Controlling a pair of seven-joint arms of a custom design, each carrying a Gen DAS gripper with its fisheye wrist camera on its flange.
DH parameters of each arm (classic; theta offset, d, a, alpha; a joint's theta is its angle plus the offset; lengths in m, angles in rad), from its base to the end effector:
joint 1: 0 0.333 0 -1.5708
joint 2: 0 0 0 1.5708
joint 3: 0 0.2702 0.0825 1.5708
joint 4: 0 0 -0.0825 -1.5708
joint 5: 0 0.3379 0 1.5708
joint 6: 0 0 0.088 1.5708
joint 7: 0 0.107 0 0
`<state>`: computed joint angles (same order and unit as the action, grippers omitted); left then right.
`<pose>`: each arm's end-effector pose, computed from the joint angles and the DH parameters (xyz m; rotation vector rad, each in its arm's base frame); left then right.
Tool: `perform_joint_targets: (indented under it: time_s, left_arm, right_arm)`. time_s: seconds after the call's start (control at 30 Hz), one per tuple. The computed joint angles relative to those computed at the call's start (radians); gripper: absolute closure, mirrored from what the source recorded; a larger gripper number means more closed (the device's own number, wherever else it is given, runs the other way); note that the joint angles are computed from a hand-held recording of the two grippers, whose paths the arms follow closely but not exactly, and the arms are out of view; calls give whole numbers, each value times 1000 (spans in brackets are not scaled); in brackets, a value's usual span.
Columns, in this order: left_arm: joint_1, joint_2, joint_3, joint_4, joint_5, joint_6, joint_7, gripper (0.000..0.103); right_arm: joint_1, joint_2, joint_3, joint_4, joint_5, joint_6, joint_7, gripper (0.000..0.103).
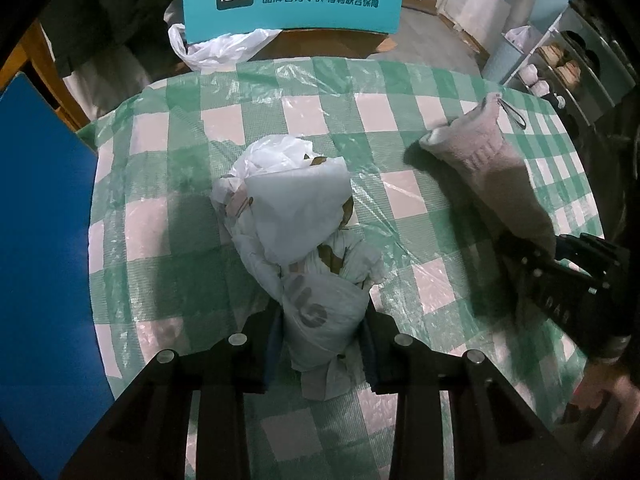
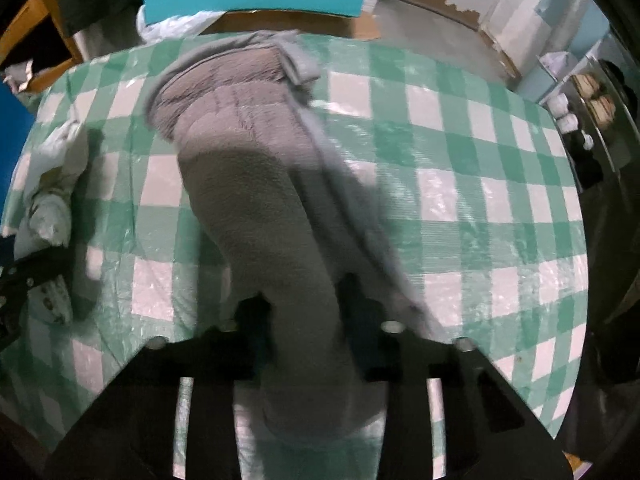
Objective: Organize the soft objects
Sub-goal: 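Lift and carry the white bag and grey sock over the box with both tools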
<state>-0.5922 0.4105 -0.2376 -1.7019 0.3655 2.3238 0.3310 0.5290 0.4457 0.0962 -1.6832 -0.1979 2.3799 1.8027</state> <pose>0.4370 -0.4460 0.3649 -2.3211 1.8611 -0.4038 0.5184 0.3635 0.3517 -2.5233 1.4889 -0.2881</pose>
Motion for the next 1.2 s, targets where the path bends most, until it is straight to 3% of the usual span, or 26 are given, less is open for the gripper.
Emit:
perform_joint_targets:
  time_s: [0.17,1.2]
  left_arm:
    - [-5,-25,-1,-13,16,-8,-7,70]
    - [-23,-258,-78,-110,204,-172,-95,70]
  right_arm:
    - [-17,-15,5,-4,38,10,-1,88]
    - [-16,-233,75,-114,194,80,-75,88]
